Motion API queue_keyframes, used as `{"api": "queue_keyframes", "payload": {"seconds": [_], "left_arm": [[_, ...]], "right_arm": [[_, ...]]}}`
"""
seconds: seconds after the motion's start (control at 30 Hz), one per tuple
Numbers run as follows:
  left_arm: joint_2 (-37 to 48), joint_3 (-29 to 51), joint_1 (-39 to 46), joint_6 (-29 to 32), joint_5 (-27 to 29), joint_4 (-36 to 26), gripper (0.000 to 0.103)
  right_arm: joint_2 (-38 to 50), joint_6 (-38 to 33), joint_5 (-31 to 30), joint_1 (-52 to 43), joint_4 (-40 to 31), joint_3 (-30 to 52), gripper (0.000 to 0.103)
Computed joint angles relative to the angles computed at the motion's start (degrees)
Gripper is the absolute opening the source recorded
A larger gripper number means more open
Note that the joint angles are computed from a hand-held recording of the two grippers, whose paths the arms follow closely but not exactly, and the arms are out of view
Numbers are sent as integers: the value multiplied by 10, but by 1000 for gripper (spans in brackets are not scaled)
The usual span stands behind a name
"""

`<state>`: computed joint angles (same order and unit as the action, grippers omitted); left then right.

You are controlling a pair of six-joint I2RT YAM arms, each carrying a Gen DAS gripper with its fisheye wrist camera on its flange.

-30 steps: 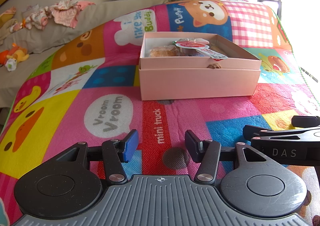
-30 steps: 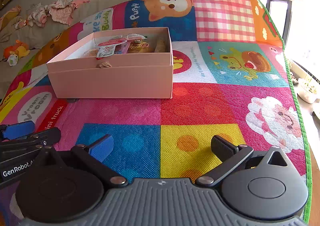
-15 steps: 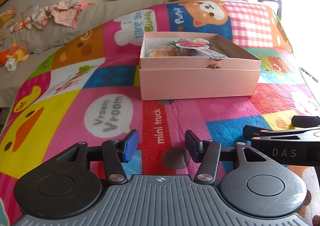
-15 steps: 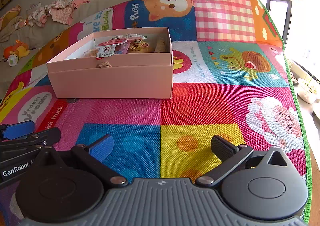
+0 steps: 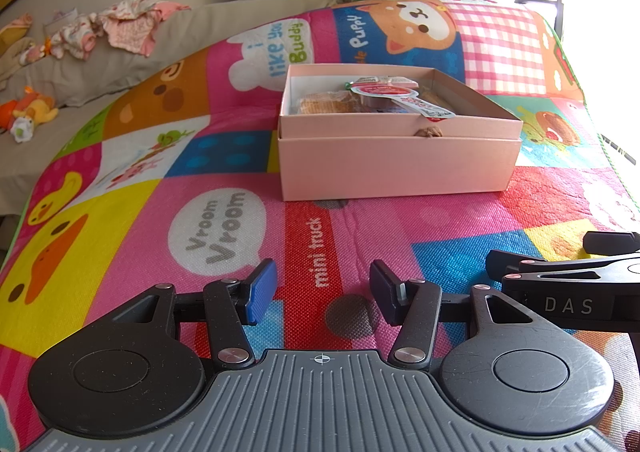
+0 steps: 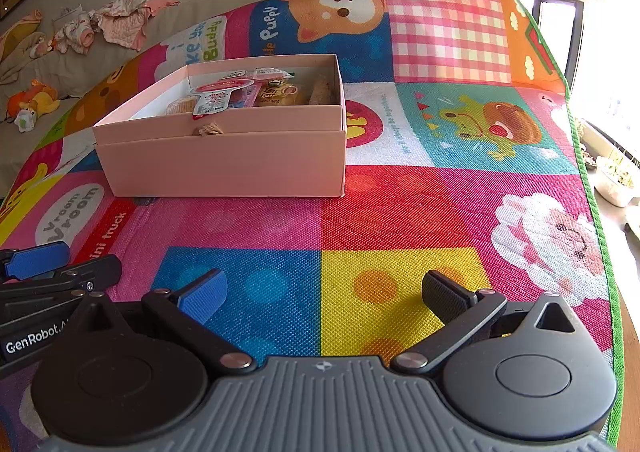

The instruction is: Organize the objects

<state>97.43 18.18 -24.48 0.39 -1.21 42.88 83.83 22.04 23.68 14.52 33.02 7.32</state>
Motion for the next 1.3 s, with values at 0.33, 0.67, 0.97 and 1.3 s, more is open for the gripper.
{"api": "queue_keyframes", "payload": {"seconds": [0.33,0.67,0.97,1.3], "left_arm": [[0,0,0,0,0,0,58],[0,0,-1,-1,-1,0,58],[0,0,-1,-1,-1,0,58],[0,0,0,0,0,0,58]], "right_arm": [[1,0,0,0,1,0,103],[2,-1,0,-1,2,0,103],[2,0,0,0,3,0,103],[2,0,0,0,3,0,103]]}}
